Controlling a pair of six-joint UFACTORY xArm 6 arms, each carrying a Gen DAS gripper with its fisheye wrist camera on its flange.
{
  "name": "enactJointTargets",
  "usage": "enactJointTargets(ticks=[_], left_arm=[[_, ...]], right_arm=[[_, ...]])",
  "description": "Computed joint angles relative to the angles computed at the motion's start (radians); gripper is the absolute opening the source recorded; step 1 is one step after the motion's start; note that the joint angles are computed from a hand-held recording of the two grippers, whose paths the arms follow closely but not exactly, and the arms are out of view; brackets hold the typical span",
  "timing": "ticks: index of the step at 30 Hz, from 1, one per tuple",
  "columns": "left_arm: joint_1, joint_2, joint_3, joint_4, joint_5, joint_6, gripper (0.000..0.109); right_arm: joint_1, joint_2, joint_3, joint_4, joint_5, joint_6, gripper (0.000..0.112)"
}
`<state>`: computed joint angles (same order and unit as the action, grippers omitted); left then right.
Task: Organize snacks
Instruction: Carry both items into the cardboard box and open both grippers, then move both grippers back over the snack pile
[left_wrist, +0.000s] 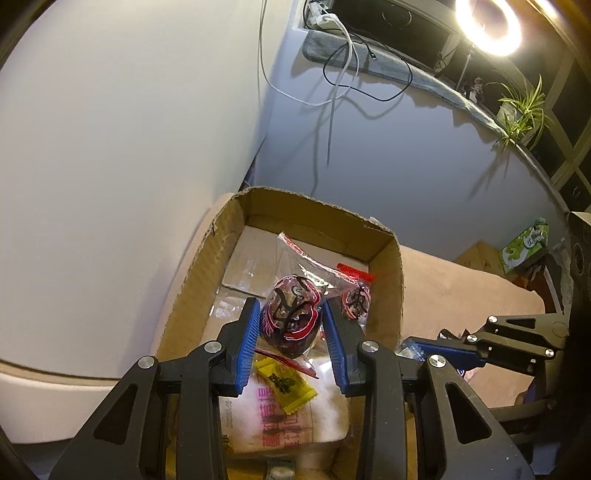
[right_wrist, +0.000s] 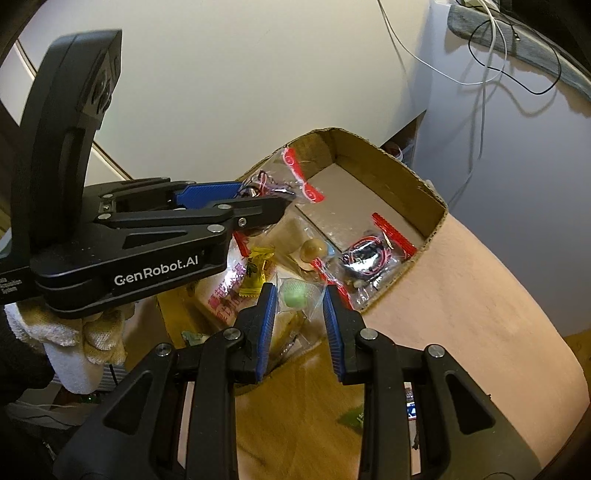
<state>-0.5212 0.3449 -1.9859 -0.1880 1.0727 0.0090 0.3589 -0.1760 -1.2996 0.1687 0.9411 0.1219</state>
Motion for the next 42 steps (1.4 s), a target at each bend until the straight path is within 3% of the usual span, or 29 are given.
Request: enactJointTargets(ticks=[4,6,14,16,29,35,42], left_arm=[[0.001,0.010,-0.017,0.005,-0.002,-0.008,0.035],[0.001,0.014,-0.025,0.006,-0.001,-0.011,0.043],[-0.001,0.031,-0.055,0.020,-0.001,-0.031,0.049],[-0.002,0.029,-0.053,0.024,-0.001,-0.036,0.050],[-0.019,-0.041,0.027,0.021,-0.035,-0.018,0.050],[-0.062,-0.114,0.133,0.047,-0.081,0.021,0.050],[-0.100,-0.168,0.210,-0.034,-0.050,0.056,0.050]], right_arm=[[0.004,0.006,-0.005,-0.008,-0.004,0.002,0.028],[0.005,0.008,-0.006,-0.011,-0.005,0.001,0.030],[0.004,0.008,-0.012,-0.035,-0.005,0.006,0.061],[0.004,0.003,-0.009,-0.034,-0.005,0.003,0.065],[-0.043,-0.101,0.074,-0.057,0.020,0.015,0.066],[-0.095,-0.223,0.175,-0.106,0.037,0.062,0.066],[-0.182,-0.392,0.320,-0.115,0.039,0.105,0.066]])
